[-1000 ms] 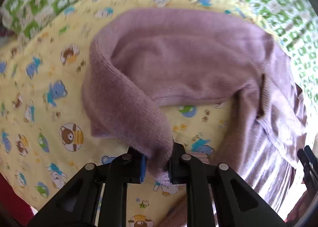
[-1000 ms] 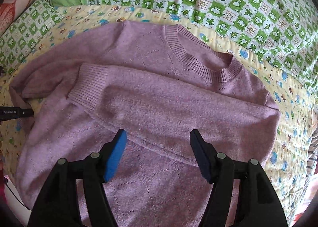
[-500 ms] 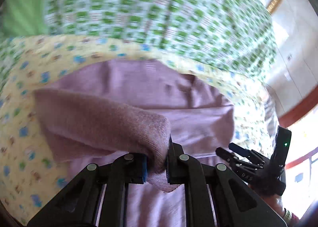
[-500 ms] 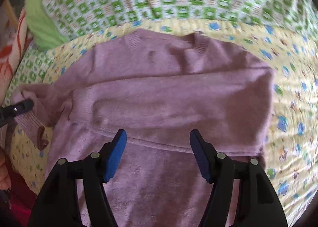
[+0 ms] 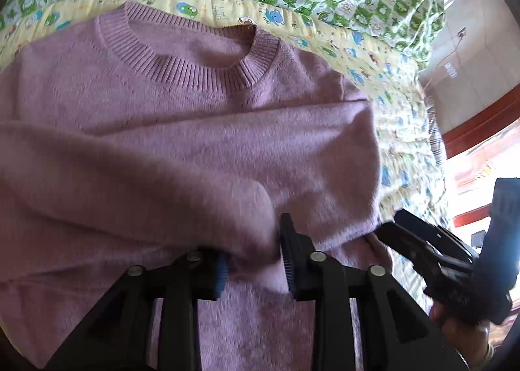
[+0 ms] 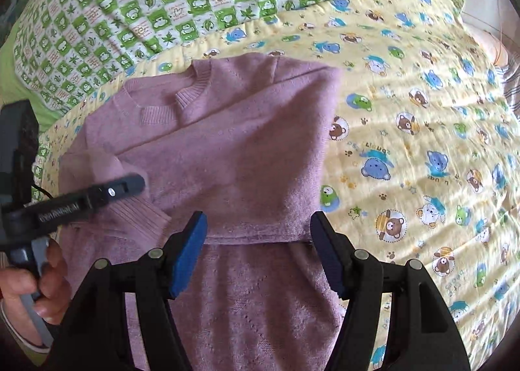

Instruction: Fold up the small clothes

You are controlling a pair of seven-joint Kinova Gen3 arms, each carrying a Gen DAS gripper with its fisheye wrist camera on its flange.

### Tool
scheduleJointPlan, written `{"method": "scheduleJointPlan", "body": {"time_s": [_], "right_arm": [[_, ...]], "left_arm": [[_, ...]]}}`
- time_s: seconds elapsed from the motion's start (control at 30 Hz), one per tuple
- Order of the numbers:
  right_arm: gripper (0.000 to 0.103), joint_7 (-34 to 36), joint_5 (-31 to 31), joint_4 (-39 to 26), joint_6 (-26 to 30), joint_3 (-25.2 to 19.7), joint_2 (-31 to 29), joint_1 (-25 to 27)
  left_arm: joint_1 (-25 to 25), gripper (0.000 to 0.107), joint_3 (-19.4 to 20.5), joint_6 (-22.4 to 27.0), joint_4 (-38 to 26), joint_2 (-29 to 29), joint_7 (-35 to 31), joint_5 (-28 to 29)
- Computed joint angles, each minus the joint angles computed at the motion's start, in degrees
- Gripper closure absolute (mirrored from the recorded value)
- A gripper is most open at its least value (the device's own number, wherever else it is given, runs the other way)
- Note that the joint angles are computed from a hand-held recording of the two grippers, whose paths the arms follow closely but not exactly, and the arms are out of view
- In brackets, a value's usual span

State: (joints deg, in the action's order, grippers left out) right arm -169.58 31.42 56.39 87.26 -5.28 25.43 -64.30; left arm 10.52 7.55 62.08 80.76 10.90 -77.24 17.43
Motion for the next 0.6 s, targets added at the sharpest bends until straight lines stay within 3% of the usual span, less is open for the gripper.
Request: {"method": "scheduleJointPlan", "body": {"time_s": [0.1, 0.2, 0.3, 0.4, 0.47, 0.57, 0.6], "right_arm": [[0.036, 1.0, -0.6, 0.5, -1.9, -0.4, 0.0, 0.8], [0.036, 3.2, -2.1, -0.2, -4.1, -0.7, 0.8, 1.8], [0.036, 6.3, -4.0, -1.0, -7.5, -1.3, 1.9, 2.7], [0.035, 12.0, -4.9, -5.9, -5.6, -0.6, 5.7, 2.3], [0.034, 16.6, -6.2, -11.1, -1.9, 1.5, 9.5, 1.6], [0.037, 20.2, -8.8, -12.6, -2.2, 1.1, 11.8, 3.3], [0.062, 21.1, -10.0, -11.6, -4.2, 1.2, 11.4, 3.9]], "left_arm": [[-5.1, 0.054, 3.2, -0.5, 4.6, -5.0, -2.1, -0.1], [-12.9, 0.047, 10.4, 0.1, 7.6, -10.3, 1.6, -6.5], [-20.9, 0.04, 15.0, 1.8, 10.6, -14.9, 4.5, -13.5], [-27.0, 0.038, 18.1, 2.5, 13.4, -16.1, 7.0, -20.4], [-26.4, 0.038, 16.6, 3.4, 14.2, -15.0, 9.9, -24.7], [-19.3, 0.038, 9.2, 3.8, 15.3, -12.7, 13.1, -28.9], [-16.7, 0.038, 6.5, 3.2, 15.7, -12.5, 13.7, -29.3]]}}
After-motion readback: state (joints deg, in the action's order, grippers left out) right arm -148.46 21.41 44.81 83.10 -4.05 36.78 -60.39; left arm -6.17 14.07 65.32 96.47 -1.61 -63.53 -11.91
